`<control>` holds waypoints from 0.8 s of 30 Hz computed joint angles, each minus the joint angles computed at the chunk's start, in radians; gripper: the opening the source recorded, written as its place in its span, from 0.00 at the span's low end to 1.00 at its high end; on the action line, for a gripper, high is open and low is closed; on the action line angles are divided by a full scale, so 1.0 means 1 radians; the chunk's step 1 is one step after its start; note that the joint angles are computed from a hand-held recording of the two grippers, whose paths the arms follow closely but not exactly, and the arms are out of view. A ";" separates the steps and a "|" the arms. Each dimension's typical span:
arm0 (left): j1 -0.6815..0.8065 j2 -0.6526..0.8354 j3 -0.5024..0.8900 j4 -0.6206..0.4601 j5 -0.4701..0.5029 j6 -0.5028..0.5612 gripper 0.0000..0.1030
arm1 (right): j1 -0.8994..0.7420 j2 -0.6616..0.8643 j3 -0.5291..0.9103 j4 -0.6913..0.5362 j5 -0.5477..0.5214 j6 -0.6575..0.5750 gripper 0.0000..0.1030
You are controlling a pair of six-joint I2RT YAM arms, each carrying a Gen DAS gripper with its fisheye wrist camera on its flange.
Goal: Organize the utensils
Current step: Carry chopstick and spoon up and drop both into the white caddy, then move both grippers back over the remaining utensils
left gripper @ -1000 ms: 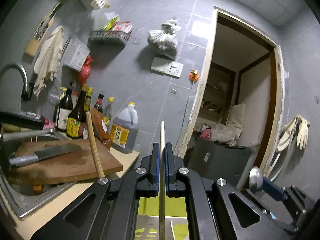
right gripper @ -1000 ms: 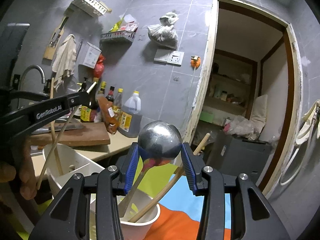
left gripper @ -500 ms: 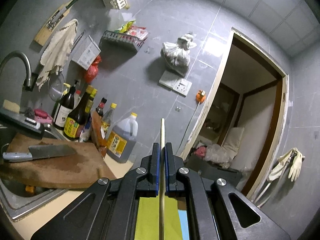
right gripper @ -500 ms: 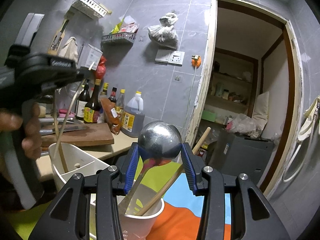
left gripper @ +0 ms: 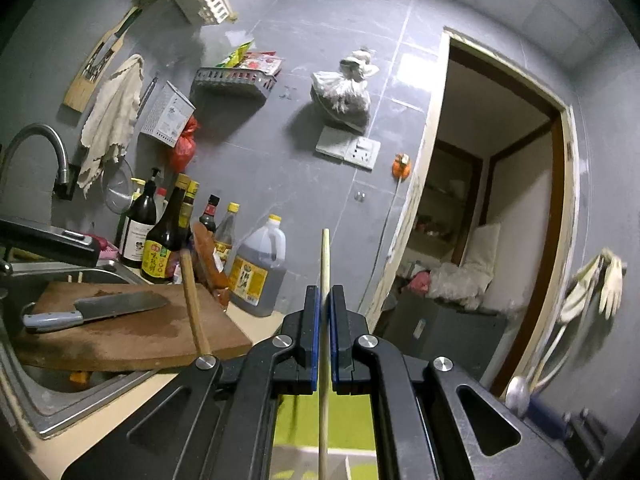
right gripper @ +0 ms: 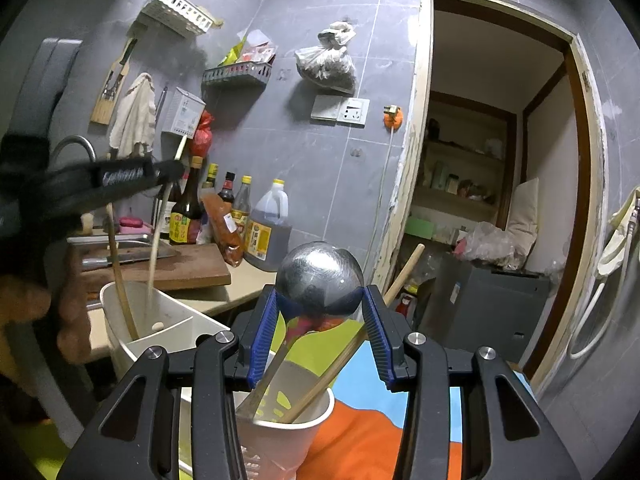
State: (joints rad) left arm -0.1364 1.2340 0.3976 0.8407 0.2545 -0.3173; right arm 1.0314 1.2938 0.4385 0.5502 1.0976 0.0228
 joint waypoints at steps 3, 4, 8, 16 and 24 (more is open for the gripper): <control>-0.004 -0.032 -0.024 -0.042 0.001 0.033 0.03 | 0.000 -0.014 0.005 -0.039 -0.008 0.025 0.39; -0.002 -0.049 -0.029 -0.070 0.006 0.042 0.03 | -0.001 -0.017 0.006 -0.050 -0.012 0.033 0.39; 0.020 -0.117 -0.020 -0.242 0.070 0.078 0.04 | 0.002 -0.040 0.009 -0.098 -0.019 0.071 0.41; 0.047 -0.267 -0.030 -0.443 0.164 0.116 0.34 | 0.060 -0.179 -0.013 -0.137 0.025 0.078 0.53; -0.018 -0.519 -0.031 -0.657 0.124 0.108 0.83 | 0.241 -0.426 0.002 -0.447 0.250 0.209 0.87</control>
